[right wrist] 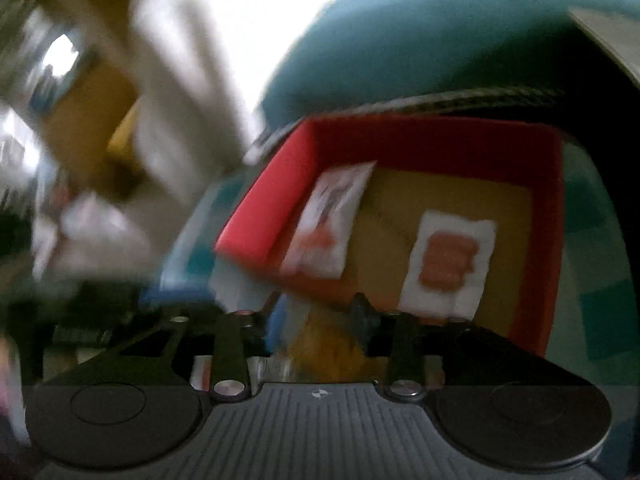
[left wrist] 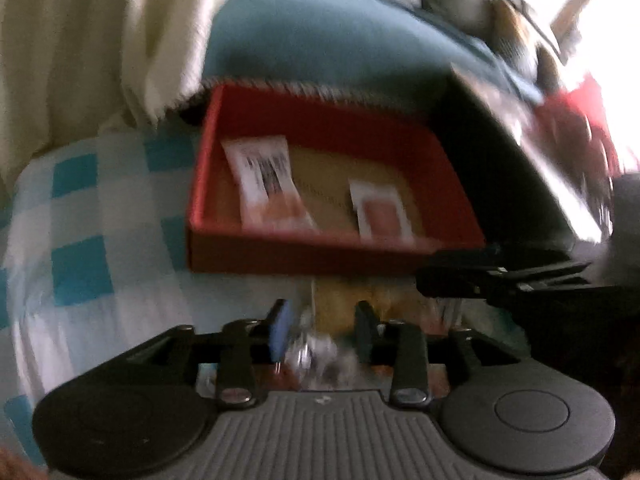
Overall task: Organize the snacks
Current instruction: 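Carry the sauce packet and yellow snack bar with both tools over the red box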
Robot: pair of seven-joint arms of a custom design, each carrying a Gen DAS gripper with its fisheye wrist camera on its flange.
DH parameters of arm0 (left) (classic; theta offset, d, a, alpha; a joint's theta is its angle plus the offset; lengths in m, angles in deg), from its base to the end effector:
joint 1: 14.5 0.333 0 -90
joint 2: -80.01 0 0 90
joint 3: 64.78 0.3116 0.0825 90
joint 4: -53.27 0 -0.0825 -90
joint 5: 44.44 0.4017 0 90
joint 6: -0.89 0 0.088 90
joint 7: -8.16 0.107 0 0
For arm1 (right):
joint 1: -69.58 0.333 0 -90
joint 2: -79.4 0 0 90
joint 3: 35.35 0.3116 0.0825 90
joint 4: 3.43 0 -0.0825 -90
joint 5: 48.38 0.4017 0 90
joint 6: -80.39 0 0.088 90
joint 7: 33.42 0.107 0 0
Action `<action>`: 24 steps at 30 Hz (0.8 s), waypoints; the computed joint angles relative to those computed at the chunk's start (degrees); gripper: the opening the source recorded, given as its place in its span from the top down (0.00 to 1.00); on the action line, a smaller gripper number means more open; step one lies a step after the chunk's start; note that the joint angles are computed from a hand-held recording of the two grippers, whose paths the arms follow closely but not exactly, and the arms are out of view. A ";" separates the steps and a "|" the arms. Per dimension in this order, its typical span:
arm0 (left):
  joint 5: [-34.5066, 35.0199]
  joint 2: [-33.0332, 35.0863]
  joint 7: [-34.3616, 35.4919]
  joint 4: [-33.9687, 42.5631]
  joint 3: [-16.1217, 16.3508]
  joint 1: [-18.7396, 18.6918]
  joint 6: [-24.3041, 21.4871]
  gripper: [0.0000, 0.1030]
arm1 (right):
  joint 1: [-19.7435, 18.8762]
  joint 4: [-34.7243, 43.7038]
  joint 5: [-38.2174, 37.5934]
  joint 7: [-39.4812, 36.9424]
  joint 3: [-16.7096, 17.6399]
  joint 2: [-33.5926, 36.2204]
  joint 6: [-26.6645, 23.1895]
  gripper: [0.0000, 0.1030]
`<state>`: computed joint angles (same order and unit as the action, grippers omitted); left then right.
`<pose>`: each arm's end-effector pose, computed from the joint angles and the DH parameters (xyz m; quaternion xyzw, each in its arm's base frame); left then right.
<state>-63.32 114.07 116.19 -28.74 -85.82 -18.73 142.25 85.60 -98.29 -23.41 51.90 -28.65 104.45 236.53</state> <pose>0.7139 -0.2703 0.4058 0.5100 -0.8004 0.3148 0.0149 0.6822 0.2556 0.4153 -0.6986 0.6273 -0.0429 0.3416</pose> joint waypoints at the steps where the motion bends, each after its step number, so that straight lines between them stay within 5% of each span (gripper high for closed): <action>1: 1.12 0.24 1.28 0.04 0.07 -0.27 -0.89 0.62 | 0.35 -1.04 -1.25 -1.47 0.09 -0.78 -0.89 0.42; 5: 5.54 2.01 7.16 2.10 0.36 -1.61 -4.94 0.62 | 4.42 2.70 -13.08 -1.24 -3.78 1.07 -10.59 0.41; 8: 10.72 3.02 11.35 3.83 1.99 -3.75 -6.37 0.61 | 4.16 8.08 -16.41 -6.16 -3.17 4.35 -17.39 0.42; 14: 13.90 8.32 12.41 10.01 3.31 -5.60 -9.86 0.60 | 4.40 17.79 -18.67 -14.08 -2.70 11.95 -21.49 0.38; 19: 15.06 5.74 14.70 5.26 3.14 -5.35 -6.46 0.60 | 5.94 22.97 -19.23 -13.18 -3.87 15.58 -23.91 0.44; 24: 12.45 2.53 11.73 1.33 2.64 -3.91 -8.28 0.65 | 4.68 17.24 -15.76 -8.02 -3.08 11.59 -25.19 0.54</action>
